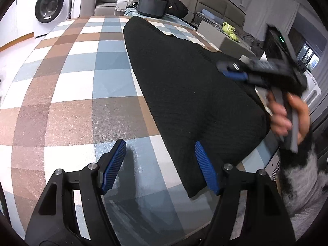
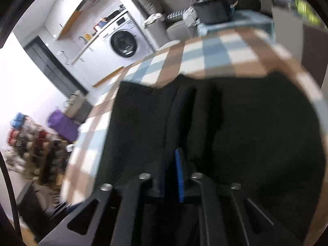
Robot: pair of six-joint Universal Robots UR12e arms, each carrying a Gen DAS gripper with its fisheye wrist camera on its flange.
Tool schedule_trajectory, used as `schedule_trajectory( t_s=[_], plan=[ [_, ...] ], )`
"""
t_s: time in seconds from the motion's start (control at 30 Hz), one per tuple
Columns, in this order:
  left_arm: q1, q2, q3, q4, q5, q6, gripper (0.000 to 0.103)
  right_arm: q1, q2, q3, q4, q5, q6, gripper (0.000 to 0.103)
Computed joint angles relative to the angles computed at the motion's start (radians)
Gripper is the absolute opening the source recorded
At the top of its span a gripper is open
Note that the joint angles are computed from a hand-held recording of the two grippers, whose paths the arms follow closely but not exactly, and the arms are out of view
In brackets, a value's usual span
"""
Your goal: Fold small clothes
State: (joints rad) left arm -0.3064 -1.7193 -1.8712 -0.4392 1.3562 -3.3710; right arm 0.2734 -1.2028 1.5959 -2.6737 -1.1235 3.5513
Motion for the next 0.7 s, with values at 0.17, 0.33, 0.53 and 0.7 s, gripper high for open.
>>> schedule_trajectory(
  t_s=[0.17, 0.33, 0.53, 0.7],
  plan=[
    [0.003, -0.001, -0.001, -0.002, -0.028, 0.002, 0.067, -0.024, -0.081, 0.144, -0.038, 0.202, -0.041, 0.037],
    [-0.005, -0.006, 0.003, -0.001, -0.057, 0.018, 0.067, -0.022, -0.147, 0.233, -0.042, 0.185, -0.126, 0.045],
    [-0.016, -0.005, 0.008, -0.005, -0.036, 0.03, 0.067, -0.008, -0.168, 0.234, -0.113, 0.178, -0.287, 0.013],
    [-0.011, -0.008, 0.012, 0.005, -0.053, 0.015, 0.067, 0.014, -0.163, 0.19, 0.126, 0.014, -0.386, 0.012]
  ],
)
